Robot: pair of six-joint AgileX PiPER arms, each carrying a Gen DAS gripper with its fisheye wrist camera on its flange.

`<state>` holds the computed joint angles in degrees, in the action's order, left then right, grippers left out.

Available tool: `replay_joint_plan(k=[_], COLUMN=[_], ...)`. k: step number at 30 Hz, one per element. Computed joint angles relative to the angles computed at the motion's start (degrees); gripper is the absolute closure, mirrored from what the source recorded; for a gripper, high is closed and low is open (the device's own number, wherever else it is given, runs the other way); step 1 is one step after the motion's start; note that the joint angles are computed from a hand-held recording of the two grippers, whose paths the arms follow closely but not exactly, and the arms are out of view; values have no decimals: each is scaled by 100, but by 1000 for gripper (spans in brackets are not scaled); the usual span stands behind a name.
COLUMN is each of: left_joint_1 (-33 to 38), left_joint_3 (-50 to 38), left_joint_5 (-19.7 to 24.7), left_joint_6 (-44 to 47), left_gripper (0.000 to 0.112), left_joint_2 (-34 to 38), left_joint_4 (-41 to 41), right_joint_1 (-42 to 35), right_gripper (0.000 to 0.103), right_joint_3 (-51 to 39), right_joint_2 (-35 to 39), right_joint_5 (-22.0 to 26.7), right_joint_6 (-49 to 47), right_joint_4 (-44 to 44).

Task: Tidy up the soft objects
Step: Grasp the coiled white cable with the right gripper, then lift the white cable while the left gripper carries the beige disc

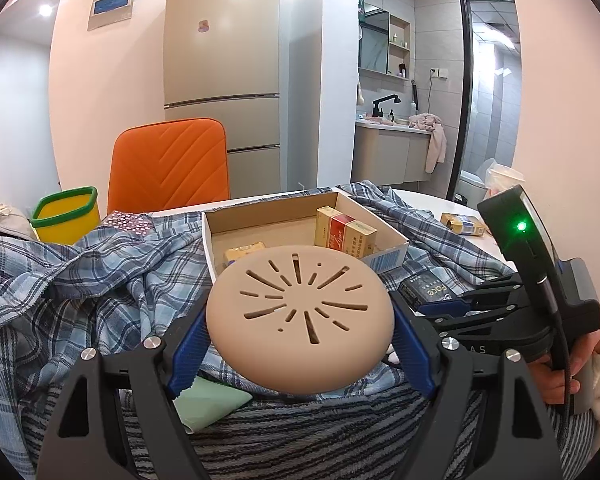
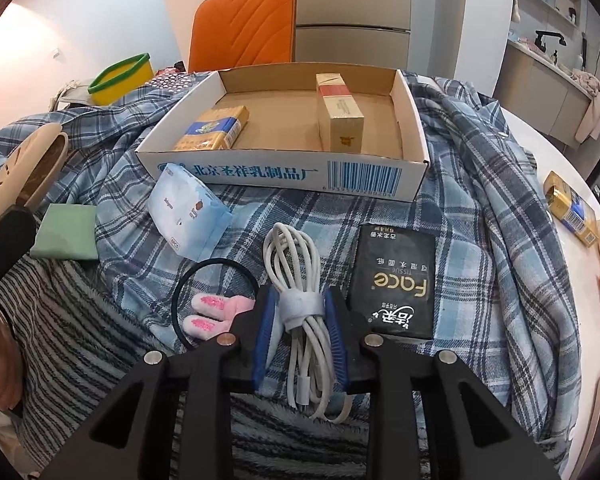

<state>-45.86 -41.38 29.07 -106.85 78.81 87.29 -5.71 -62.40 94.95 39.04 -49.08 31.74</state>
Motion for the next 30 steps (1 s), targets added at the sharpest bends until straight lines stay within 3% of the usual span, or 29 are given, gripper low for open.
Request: replay_joint_plan(k=[8,17,21,25,30], left_joint_1=[-30,-132,-198,-435,-366], left_joint_3=[25,92,114,136,344], left_joint_5=[47,207,346,711,711], left_joint_6=[-118,-381,-391,-420,-990], left_gripper=[32,32,32,32,32], left_joint_2=[-7,-3,-40,-77,-442], left_joint_4=[112,345,373,397,805], right_joint_1=[-49,-786,-1136,-1279,-1295], right_gripper=[80,80,80,80,80], right_joint_3=[172,1292,1552,1576,1700], right_joint_2=[-143,-1304,-1577,-1650,-1784], right_joint_5=[-137,-286,127,307,258], right_joint_6=[-323,-3635,-4489,-4610,-4794], right_joint_4=[313,3719,4730,4966,5155])
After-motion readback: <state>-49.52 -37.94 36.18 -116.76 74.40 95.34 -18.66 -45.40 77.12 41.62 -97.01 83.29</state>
